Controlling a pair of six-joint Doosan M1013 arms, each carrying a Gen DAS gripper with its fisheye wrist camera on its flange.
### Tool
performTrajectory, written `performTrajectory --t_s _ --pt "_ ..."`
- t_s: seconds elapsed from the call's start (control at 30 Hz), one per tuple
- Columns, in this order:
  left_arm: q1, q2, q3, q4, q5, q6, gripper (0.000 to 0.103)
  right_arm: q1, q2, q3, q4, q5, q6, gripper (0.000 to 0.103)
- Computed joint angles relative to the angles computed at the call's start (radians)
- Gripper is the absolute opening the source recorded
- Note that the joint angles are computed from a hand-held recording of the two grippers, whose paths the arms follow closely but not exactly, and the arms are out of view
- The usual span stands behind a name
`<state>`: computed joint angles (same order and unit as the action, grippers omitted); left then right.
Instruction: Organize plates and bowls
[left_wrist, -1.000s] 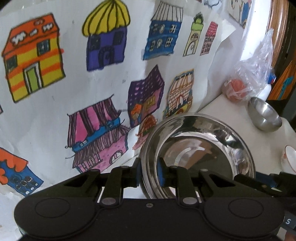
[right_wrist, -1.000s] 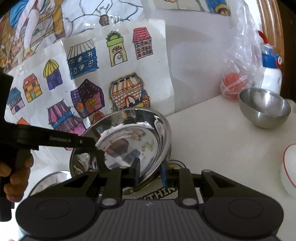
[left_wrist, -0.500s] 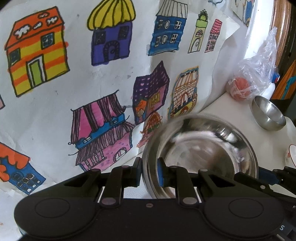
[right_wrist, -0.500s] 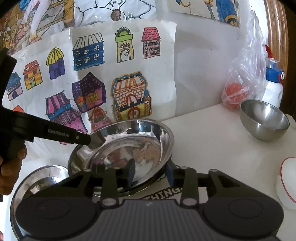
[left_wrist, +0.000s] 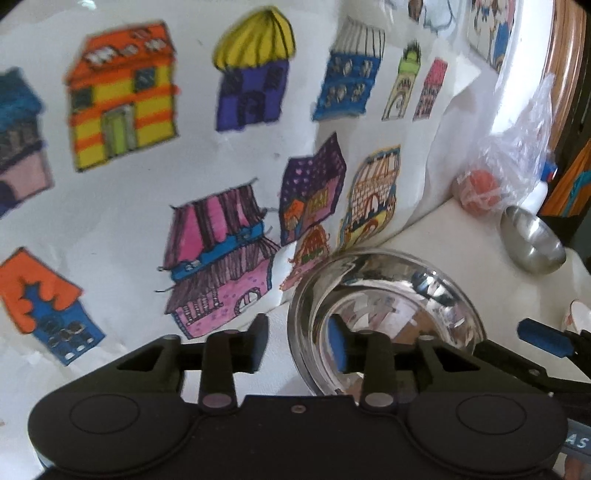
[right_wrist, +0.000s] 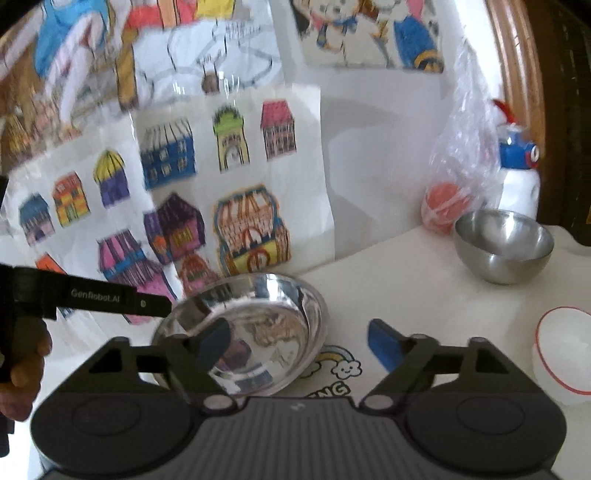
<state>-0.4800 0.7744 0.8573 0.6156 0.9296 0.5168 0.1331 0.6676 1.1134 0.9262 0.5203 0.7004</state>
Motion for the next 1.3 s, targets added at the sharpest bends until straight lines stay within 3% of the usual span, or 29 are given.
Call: performTrajectory --t_s 0.2,0.33,0.47,0.63,0.93,1.3 --pt "-0.027 -0.061 0.096 0.154 -0.04 -0.146 0.073 -0.015 -0.065 0.104 0.312 -0.061 -0.263 0.102" --pt "-0.056 -0.117 0.19 0.319 -0.048 -0.297 0.089 -0.023 -0.11 0.179 0.579 -0.079 -0.496 0.103" --pt "-0.086 -0.164 0.268 0.456 -0.013 -0.43 0.097 -0.026 -0.154 0.25 0.805 -0.077 -0.692 0.103" --pt "-0.122 -0.222 0.37 0.572 0.037 -0.565 0.102 -0.027 -0.198 0.322 0.964 -0.059 -0.838 0.103" --pt "-0.174 -0.293 0.512 0.627 0.098 -0.7 0.102 -0.017 -0.244 0.416 1.037 -0.059 -0.922 0.103" --pt "-0.204 -0.303 0.597 0.596 0.149 -0.826 0.102 0.017 -0.251 0.459 0.836 -0.122 -0.734 0.103"
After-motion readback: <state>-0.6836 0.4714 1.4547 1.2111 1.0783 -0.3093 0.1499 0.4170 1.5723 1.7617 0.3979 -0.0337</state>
